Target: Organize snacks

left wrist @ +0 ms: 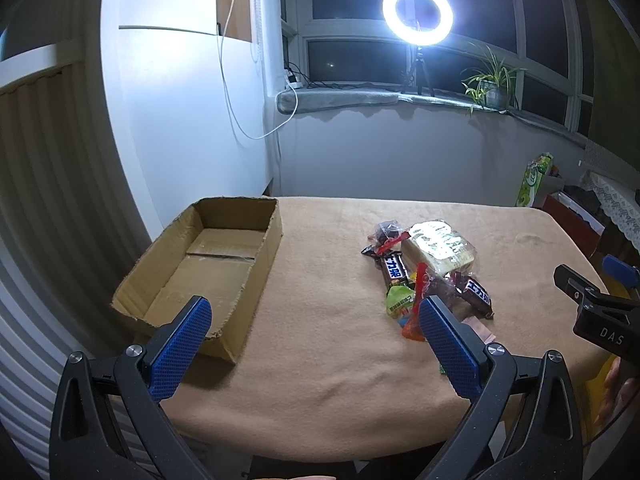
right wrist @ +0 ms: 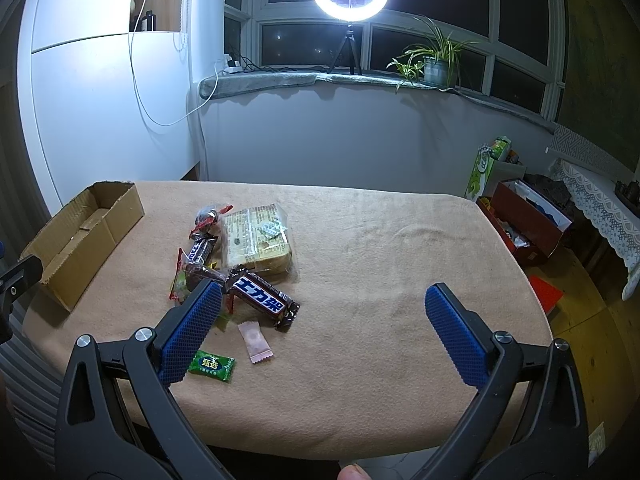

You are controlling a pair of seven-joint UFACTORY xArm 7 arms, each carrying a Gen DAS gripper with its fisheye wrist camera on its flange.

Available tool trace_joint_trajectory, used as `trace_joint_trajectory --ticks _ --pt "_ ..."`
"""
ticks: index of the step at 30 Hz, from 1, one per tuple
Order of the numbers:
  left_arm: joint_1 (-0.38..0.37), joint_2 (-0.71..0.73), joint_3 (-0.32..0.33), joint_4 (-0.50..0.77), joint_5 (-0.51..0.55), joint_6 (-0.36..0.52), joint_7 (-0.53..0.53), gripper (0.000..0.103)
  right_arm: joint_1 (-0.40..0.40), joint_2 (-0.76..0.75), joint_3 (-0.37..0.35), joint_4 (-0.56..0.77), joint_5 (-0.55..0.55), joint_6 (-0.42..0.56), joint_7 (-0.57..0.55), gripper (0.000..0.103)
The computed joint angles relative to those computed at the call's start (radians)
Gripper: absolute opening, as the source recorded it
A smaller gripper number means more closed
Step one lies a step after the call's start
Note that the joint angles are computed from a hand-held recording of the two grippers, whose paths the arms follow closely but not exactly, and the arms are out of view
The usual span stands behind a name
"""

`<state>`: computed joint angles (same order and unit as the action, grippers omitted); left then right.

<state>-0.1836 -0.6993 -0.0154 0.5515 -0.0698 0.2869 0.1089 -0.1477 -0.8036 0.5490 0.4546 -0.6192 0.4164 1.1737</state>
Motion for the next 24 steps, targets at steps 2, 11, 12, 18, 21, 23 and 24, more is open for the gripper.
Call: trace_joint_trajectory --ticks 2,11,12,18,21,23,24 --pt "-0.003 -0.001 0.003 0.000 0.000 -0.001 0.003 0.103 0.002 -0.002 0.000 0.000 0.000 0.002 0.001 0.103" --pt "-0.006 -0.001 0.006 -0.002 -0.002 -0.001 0.010 0.103 0.004 -0.003 -0.002 0.001 -0.002 0.005 0.003 0.103" --pt "-0.006 -0.001 0.006 -0.002 -0.002 -0.001 0.010 0.103 0.004 -0.003 -0.002 0.001 -0.003 0.005 0.003 0.103" --pt "-0.007 -0.002 0.007 -0.001 -0.002 0.000 0.013 0.103 0.004 -0.005 -0.005 0.001 -0.004 0.005 0.002 0.103" --pt "-0.007 -0.001 0.006 0.001 -0.001 0.001 0.016 0.103 0.004 -0.006 -0.005 0.000 -0.003 0.005 0.001 0.103" --pt "-0.005 -0.001 0.003 0.003 0.001 0.003 0.015 0.103 0.004 -0.005 -0.006 0.000 -0.004 0.005 0.000 0.103" --pt "-0.005 -0.001 0.003 0.003 0.001 0.003 0.015 0.103 0.003 -0.005 -0.006 0.000 -0.004 0.004 -0.001 0.103"
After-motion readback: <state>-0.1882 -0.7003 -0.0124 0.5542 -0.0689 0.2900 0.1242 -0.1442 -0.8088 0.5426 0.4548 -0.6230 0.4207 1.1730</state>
